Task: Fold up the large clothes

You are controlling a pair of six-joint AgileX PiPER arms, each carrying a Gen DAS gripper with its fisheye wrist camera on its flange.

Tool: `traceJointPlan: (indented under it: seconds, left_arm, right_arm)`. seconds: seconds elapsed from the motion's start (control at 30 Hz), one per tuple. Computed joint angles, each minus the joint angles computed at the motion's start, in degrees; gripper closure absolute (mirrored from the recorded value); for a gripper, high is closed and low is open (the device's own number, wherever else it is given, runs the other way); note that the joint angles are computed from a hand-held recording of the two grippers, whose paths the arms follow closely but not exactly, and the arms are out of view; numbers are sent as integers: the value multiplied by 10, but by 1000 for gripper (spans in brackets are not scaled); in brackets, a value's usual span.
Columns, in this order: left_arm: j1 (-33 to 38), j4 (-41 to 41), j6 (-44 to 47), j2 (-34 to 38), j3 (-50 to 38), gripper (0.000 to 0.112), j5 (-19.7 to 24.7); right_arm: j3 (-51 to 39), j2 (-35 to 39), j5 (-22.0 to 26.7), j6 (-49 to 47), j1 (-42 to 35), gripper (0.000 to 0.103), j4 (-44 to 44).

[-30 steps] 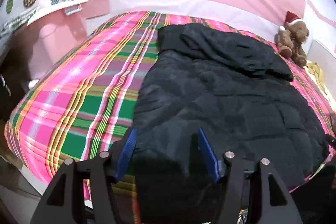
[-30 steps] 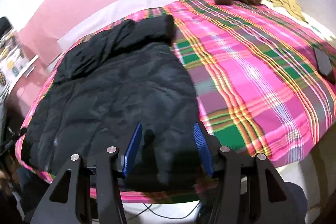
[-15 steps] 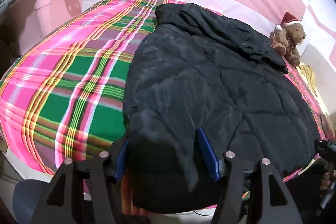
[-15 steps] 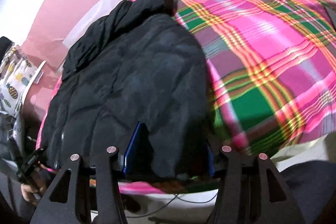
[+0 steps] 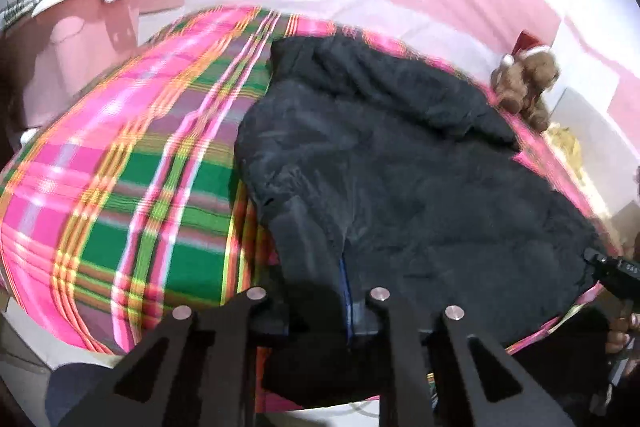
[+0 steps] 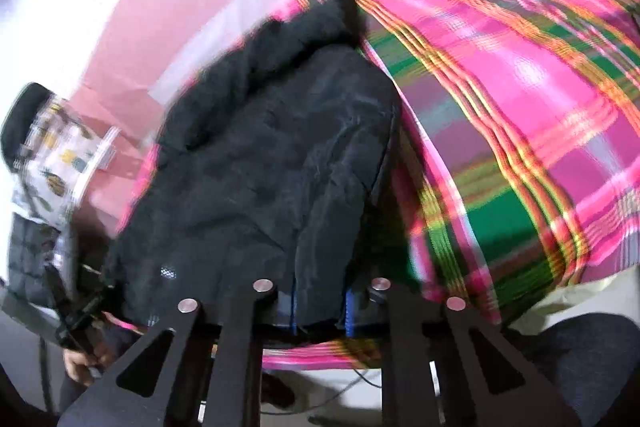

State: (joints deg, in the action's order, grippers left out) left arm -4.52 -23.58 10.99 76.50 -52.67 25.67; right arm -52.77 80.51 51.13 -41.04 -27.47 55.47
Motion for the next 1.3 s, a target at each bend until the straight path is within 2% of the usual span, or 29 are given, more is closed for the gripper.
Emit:
traceJointPlan:
  seconds: [0.3, 0.4, 0.5, 0.63, 0.73, 0.9, 1.0, 1.3]
  left_arm:
    - [58, -116, 82, -126, -31, 95, 67]
    - [82, -160, 111, -132, -45, 95, 85]
    - [78, -158, 103, -118, -65, 95, 82]
    - [73, -155, 96, -73, -116, 95, 77]
    - [70, -150, 84, -29, -171, 95, 75]
    - [58, -112, 48, 56, -271, 95, 75]
    - [47, -77, 19, 111, -342, 95, 84]
    - [15, 46, -86, 299, -590, 95, 158]
  right_arm:
    - [-24, -123, 112, -22, -69, 90, 67]
    - [-27, -149, 141, -35, -104, 90, 95]
    - [-43, -140, 144, -31, -117, 90, 113]
    - [-76, -105, 122, -23, -101, 90, 124]
    - [-118, -71, 87, -7, -71, 90, 123]
    - [-233, 14, 33, 41, -10, 90, 93]
    - [-304, 68, 16, 73, 16, 90, 62]
    - [-548, 250, 14, 220, 82, 90, -87]
